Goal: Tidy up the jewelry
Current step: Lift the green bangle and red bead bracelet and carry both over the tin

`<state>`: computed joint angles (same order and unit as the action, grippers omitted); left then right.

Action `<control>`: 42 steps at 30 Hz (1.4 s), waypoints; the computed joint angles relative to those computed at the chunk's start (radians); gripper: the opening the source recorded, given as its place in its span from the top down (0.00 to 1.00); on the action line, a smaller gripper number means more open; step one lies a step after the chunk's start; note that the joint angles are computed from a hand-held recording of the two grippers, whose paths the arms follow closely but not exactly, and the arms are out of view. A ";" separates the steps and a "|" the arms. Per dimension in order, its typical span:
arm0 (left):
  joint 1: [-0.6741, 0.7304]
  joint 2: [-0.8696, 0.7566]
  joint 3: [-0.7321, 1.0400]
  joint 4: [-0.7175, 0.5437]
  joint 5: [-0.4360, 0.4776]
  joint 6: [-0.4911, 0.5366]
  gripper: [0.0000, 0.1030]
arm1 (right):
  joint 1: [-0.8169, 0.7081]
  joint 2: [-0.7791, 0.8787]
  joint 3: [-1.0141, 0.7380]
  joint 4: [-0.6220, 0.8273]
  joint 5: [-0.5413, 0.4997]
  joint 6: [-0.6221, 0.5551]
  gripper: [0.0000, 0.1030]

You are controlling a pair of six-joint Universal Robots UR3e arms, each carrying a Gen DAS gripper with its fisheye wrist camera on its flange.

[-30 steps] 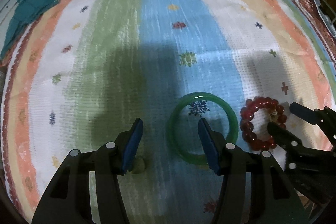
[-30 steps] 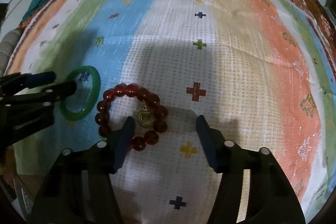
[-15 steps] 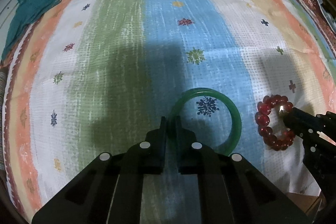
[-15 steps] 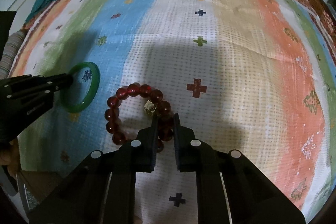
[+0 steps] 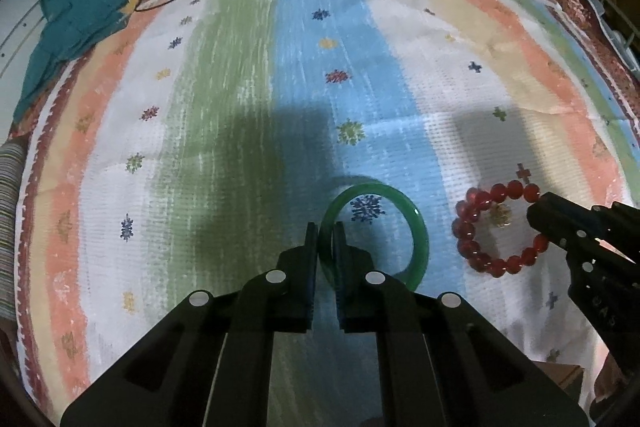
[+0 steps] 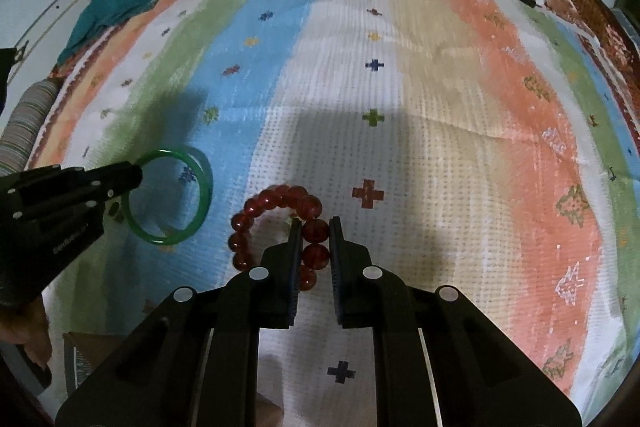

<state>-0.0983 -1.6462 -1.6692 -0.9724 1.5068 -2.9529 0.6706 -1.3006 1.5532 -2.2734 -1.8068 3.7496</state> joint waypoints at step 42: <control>0.073 0.378 -0.021 -0.226 -0.126 0.041 0.92 | 0.258 -0.096 -0.172 0.200 -0.277 0.155 0.86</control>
